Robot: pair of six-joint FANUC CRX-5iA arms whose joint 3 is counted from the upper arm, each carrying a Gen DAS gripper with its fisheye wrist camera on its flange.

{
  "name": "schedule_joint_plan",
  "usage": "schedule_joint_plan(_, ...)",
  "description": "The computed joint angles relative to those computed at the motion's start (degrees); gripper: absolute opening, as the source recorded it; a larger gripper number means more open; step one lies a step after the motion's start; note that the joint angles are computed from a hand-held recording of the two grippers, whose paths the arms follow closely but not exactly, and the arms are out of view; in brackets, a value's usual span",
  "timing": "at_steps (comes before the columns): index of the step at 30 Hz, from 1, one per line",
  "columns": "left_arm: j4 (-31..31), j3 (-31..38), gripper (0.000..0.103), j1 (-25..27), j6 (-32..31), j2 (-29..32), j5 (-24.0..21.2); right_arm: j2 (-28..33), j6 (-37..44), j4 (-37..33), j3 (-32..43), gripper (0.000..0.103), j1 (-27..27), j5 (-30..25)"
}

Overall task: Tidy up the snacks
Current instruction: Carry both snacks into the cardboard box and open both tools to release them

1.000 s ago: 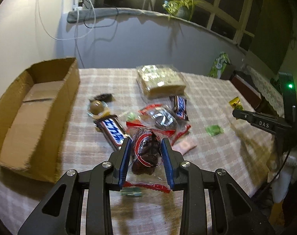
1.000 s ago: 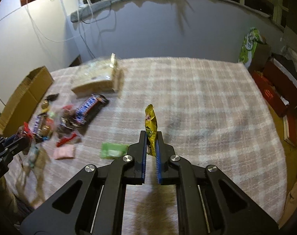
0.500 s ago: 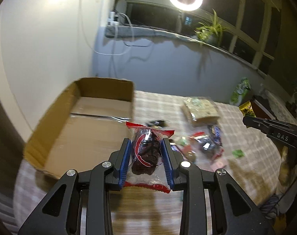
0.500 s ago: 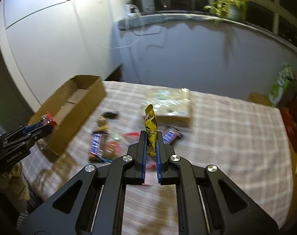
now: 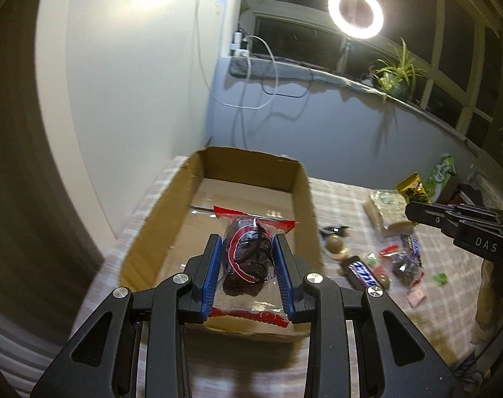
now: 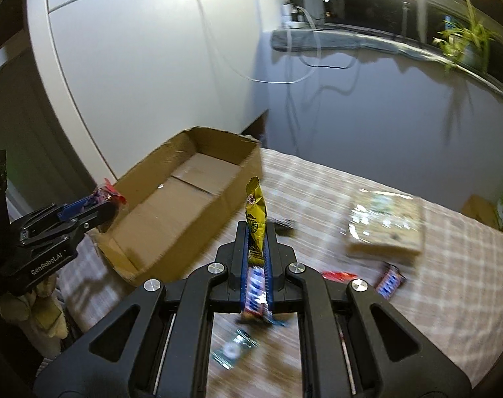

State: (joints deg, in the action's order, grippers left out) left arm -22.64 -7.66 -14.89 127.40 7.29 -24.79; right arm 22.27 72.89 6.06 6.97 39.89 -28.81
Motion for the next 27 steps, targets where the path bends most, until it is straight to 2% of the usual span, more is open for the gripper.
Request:
schedule_joint_plan(8, 0.2, 0.1, 0.030, 2.4, 0.6, 1.3, 0.1, 7.0, 7.4, -5.9, 10.6, 0.008, 1.6, -5.1)
schedule_joint_plan(19, 3.7, 0.2, 0.030, 4.9, -3.4, 3.2, 1.3, 17.5, 12.0, -10.3, 25.8, 0.008, 2.1, -13.7)
schedule_joint_plan(27, 4.8, 0.2, 0.031, 5.3, -4.5, 3.6, 1.5, 20.5, 13.2, -11.7, 30.5, 0.008, 2.0, -16.7)
